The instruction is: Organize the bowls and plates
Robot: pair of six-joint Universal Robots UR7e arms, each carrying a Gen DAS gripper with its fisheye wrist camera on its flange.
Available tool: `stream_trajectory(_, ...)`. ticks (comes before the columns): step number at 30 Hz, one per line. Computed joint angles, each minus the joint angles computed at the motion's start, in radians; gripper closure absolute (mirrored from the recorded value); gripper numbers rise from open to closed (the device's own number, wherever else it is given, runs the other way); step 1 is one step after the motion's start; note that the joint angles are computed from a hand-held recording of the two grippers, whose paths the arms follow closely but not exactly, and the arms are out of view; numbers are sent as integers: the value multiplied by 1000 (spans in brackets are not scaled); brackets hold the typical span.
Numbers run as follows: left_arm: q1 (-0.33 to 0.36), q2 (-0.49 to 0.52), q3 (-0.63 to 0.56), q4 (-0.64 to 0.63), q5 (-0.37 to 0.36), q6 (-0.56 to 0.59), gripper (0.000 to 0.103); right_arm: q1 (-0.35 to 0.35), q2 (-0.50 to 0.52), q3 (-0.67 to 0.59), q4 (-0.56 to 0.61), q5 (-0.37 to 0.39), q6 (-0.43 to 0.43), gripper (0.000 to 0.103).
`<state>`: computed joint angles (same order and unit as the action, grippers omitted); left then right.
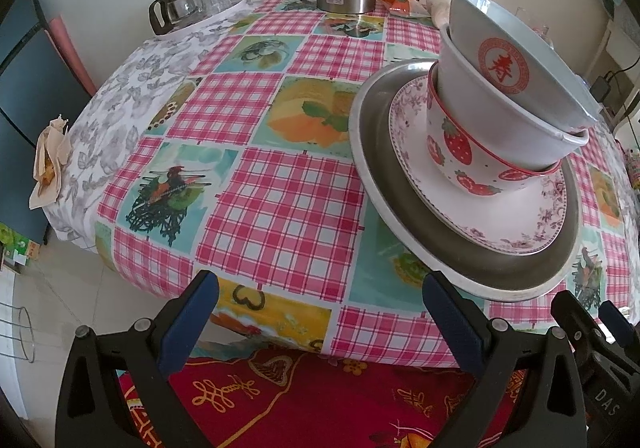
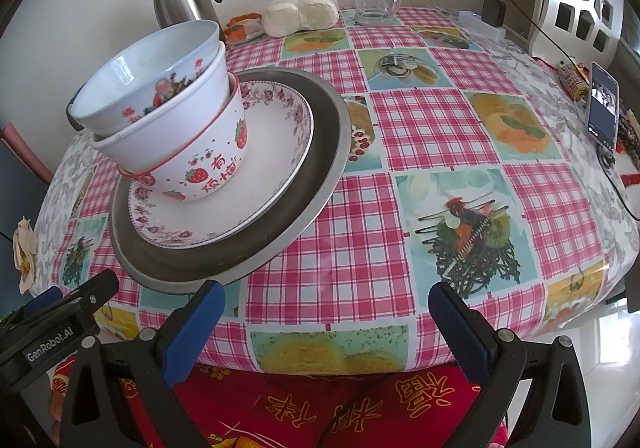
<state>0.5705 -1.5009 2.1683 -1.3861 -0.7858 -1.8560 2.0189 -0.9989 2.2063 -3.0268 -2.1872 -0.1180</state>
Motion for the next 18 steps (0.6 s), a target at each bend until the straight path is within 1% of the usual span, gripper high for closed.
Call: stream_trajectory(18,6,-4,7,-26,-4,24,1,-4,8,-9,10,-12,2,0)
